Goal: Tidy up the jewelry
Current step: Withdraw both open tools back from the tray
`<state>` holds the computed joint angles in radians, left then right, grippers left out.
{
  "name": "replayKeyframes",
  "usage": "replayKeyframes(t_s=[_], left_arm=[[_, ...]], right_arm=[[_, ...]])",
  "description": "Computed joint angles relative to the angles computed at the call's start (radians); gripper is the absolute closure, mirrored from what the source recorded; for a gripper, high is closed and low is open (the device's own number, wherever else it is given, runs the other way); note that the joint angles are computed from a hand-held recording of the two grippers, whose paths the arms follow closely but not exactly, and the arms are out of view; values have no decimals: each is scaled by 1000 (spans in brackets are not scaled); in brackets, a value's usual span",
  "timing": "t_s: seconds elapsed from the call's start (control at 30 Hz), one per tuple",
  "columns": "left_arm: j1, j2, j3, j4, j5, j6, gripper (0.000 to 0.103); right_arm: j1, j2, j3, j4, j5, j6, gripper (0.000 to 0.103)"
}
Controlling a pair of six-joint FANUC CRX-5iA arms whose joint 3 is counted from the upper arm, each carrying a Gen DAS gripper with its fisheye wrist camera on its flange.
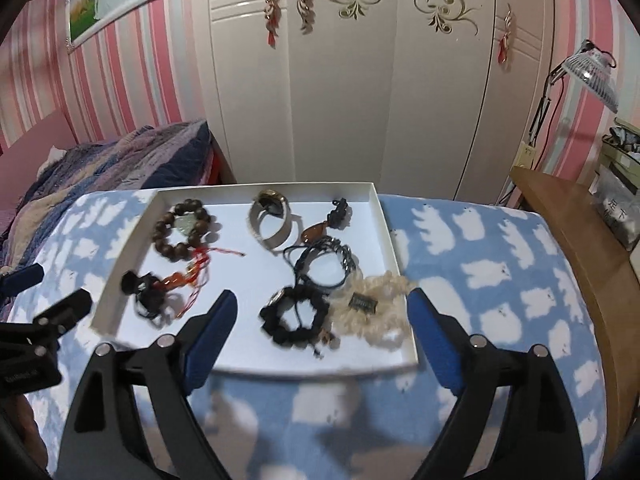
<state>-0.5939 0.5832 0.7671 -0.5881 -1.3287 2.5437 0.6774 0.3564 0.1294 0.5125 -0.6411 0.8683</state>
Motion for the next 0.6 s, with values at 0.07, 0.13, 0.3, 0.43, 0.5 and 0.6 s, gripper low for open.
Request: replayKeyframes(t_s=[0.07, 0.13, 0.3, 0.43, 0.5, 0.6], left_arm=[[-36, -42, -45, -40, -3, 42, 3], [-70, -74, -75, -87, -18, 75, 3], [-177, -137, -153, -212, -69, 188, 3], [-238, -177, -222, -266, -70, 289, 3], [-267, -180, -240, -299, -90, 328, 3], [-284, -185, -265, -320, -88, 360, 3]], right_arm=[[13, -54, -89, 72, 32, -84, 7], [27, -110, -187, 174, 67, -188, 7], [59, -226, -381, 355, 106, -397, 6], [69, -327, -542, 533, 158, -613, 4], [63, -354, -596, 633, 179, -706, 2], [52, -384, -659, 756, 187, -821, 2]])
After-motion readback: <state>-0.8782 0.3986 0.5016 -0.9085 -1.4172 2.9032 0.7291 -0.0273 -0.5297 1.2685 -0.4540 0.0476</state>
